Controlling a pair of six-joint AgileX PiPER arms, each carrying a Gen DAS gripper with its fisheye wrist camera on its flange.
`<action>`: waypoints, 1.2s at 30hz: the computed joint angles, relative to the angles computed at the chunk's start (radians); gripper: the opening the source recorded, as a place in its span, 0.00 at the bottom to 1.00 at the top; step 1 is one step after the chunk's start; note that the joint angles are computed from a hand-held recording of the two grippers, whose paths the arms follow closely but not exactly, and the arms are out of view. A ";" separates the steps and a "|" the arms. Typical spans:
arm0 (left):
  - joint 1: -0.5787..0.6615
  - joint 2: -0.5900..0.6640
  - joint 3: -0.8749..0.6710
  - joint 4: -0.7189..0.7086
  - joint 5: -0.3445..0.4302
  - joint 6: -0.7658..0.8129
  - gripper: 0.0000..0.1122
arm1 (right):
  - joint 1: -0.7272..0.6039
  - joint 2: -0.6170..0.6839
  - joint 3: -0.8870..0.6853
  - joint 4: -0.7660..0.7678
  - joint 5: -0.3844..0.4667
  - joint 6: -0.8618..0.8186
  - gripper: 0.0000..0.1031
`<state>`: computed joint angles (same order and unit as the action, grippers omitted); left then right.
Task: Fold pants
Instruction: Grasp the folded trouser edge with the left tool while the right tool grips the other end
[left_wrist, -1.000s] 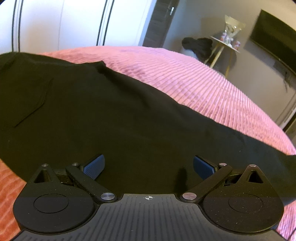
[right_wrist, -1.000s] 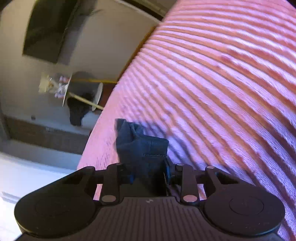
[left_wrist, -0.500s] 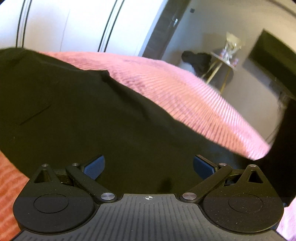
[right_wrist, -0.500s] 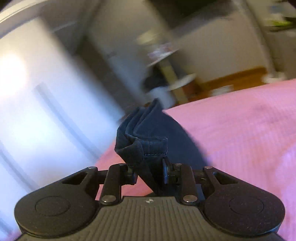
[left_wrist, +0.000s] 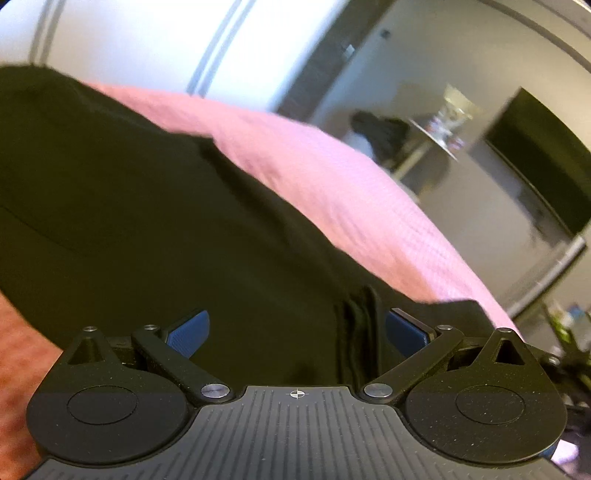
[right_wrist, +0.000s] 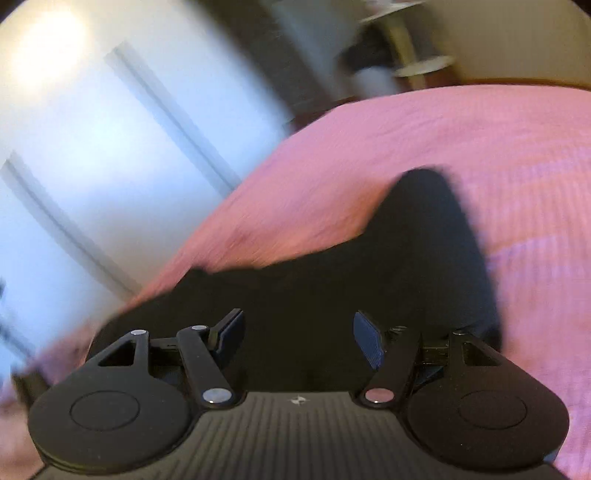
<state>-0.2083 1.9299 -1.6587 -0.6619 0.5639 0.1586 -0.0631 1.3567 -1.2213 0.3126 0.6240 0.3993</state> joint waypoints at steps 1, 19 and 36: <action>0.003 0.014 -0.017 -0.036 0.034 0.024 0.92 | -0.018 -0.002 0.003 -0.047 0.024 0.053 0.55; 0.008 0.293 -0.326 -0.376 0.388 0.069 0.92 | -0.162 -0.094 0.178 0.243 -0.059 -0.033 0.68; -0.022 0.455 -0.517 -0.390 0.484 -0.120 0.11 | -0.248 -0.110 0.257 0.567 -0.043 -0.269 0.69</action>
